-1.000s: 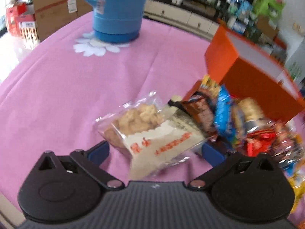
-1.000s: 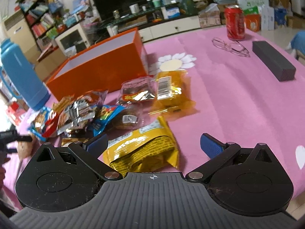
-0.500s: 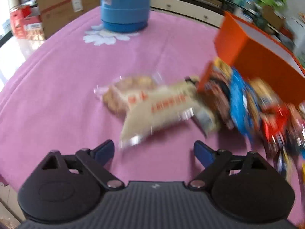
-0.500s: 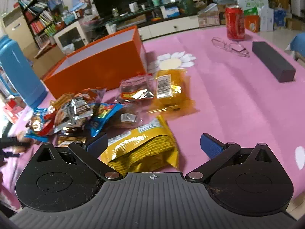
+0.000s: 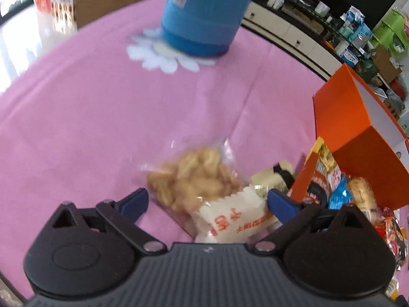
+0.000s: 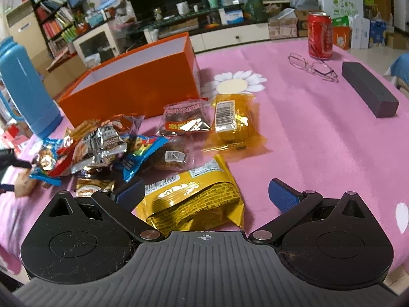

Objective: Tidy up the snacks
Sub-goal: 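Move the left tool to the white-and-red peanut bag and grasp it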

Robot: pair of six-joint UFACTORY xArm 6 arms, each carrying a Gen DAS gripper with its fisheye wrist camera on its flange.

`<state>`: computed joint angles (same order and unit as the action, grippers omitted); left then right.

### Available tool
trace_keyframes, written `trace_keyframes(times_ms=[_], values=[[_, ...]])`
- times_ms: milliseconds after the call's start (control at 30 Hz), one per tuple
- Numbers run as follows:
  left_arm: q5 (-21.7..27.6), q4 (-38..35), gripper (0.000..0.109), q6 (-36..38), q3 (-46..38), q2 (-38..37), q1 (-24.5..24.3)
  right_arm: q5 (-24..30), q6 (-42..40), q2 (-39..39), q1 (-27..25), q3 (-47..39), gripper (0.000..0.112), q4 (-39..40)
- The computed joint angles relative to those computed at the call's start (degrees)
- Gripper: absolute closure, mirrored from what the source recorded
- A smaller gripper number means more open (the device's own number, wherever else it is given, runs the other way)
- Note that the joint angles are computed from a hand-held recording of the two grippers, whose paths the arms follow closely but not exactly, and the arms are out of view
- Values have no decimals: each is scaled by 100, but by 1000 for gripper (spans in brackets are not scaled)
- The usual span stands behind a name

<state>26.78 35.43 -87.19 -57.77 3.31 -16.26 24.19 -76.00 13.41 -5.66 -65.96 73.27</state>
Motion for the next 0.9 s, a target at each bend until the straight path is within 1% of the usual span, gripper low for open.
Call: trace_keyframes(times_ms=[33, 100, 133, 200, 233, 267, 300, 367, 433, 467, 500, 567, 600, 633, 667, 733, 800, 900], values=[[57, -10, 11, 169, 19, -17, -61, -23, 0, 5, 4, 3, 19, -30], [323, 14, 11, 546, 25, -57, -281, 24, 71, 21, -27, -11, 19, -85], [412, 34, 14, 679, 80, -110, -366, 77, 113, 28, -52, -27, 19, -91], [531, 8, 15, 917, 194, -227, -535, 167, 157, 32, -80, -53, 19, -52], [495, -22, 15, 1005, 263, -277, -573, 201, 156, 26, -87, -55, 19, -30], [441, -8, 15, 1039, 314, -308, -604, 215, 118, 11, -84, -42, 19, 0], [533, 36, 15, 1003, 312, -347, -646, 204, 60, -8, -70, -19, 19, 17], [691, 435, 10, 742, 218, -354, -643, 131, -27, -34, -31, 23, 19, 15], [893, 743, 10, 733, 56, -307, -625, 88, -73, -44, -21, 47, 19, 27], [826, 644, 10, 1015, -15, -241, -550, 137, -117, -50, -39, 53, 19, 54], [703, 383, 10, 1363, -58, -169, -473, 217, -167, -59, -64, 57, 19, 80], [433, 73, 10, 1720, -100, -22, -365, 481, -314, -81, -121, 69, 19, 106], [228, 69, 10, 1770, -47, 15, -339, 602, -397, -87, -131, 74, 19, 84], [73, 217, 10, 1638, 20, 33, -342, 662, -495, -99, -108, 91, 19, 32], [53, 206, 10, 1651, -3, 101, -358, 536, -651, -117, -23, 144, 19, -19], [356, 404, 10, 1683, -200, 225, -520, 116, -909, -128, 193, 256, 19, -146], [369, 650, 11, 1638, -251, 285, -606, -295, -853, -74, 365, 313, 19, -326], [466, 564, 11, 1899, -345, 378, -730, -870, -744, 34, 511, 299, 19, -429]])
